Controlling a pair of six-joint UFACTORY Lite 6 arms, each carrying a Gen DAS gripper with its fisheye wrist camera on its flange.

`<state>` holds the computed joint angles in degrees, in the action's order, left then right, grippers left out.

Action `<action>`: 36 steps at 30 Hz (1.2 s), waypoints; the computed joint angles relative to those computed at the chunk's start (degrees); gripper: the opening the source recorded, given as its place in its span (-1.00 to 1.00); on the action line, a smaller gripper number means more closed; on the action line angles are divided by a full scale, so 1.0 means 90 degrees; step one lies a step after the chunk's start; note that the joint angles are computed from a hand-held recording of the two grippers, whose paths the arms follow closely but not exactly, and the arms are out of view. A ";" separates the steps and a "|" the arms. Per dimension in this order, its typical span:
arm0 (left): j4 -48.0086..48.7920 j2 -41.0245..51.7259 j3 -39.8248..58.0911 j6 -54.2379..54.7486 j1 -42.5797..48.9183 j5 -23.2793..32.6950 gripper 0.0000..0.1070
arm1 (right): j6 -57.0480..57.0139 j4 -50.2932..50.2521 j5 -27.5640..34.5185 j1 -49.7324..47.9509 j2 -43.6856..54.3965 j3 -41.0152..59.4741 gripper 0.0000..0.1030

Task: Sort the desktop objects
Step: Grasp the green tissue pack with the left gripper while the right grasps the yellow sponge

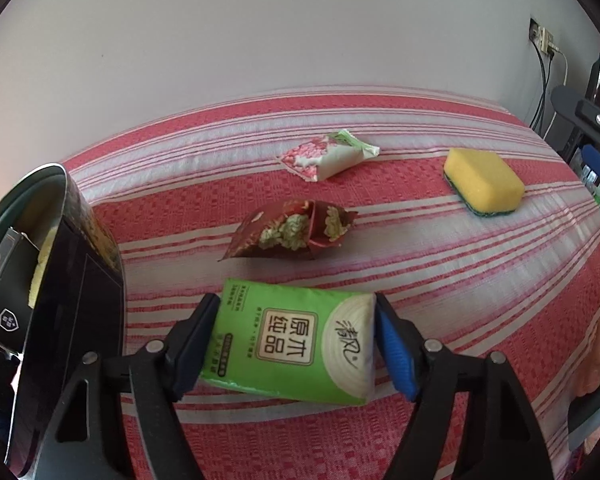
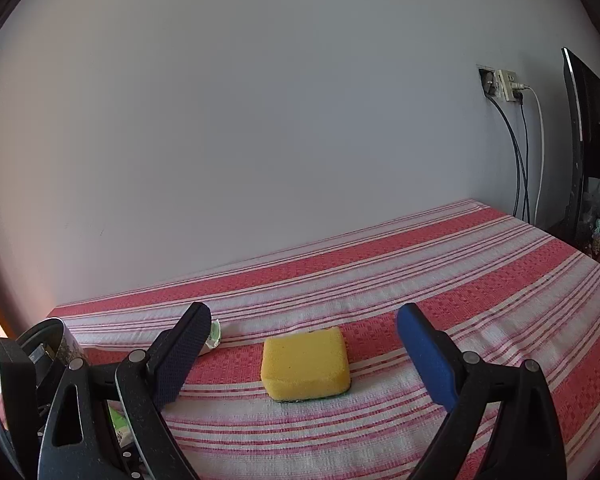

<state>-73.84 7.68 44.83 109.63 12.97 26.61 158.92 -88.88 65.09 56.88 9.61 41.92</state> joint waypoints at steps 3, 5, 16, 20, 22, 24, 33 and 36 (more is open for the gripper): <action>0.0115 0.0004 0.0018 -0.0092 0.0077 0.0149 0.33 | 0.0191 0.0037 -0.0110 -0.0155 -0.0195 -0.0211 0.86; -0.0044 -0.0161 -0.0109 0.0163 0.0168 0.0345 0.32 | 0.0281 0.0105 -0.0259 -0.0319 -0.0347 -0.0362 0.86; -0.2387 -0.1197 -0.1130 0.2428 0.1670 0.2979 0.32 | 0.1248 -0.0671 -0.1776 -0.1408 -0.0674 -0.0892 0.86; -0.3228 -0.1423 -0.1371 0.2944 0.1759 0.3010 0.32 | 0.0135 -0.0596 -0.2514 -0.1793 0.0217 0.0126 0.86; -0.3111 -0.1145 -0.1060 0.2606 0.1611 0.2782 0.32 | -0.0598 -0.0291 -0.2884 -0.2010 0.0708 0.0701 0.86; -0.3081 -0.1015 -0.0903 0.2435 0.1515 0.2590 0.32 | -0.1633 0.0385 -0.3093 -0.2143 0.1261 0.1373 0.86; -0.3218 -0.1149 -0.0988 0.2476 0.1346 0.2445 0.32 | -0.4354 0.2207 -0.3359 -0.2286 0.2371 0.2860 0.60; -0.3125 -0.1160 -0.0979 0.2346 0.1400 0.2446 0.32 | -0.3768 0.1807 -0.3361 -0.2197 0.2121 0.2523 0.39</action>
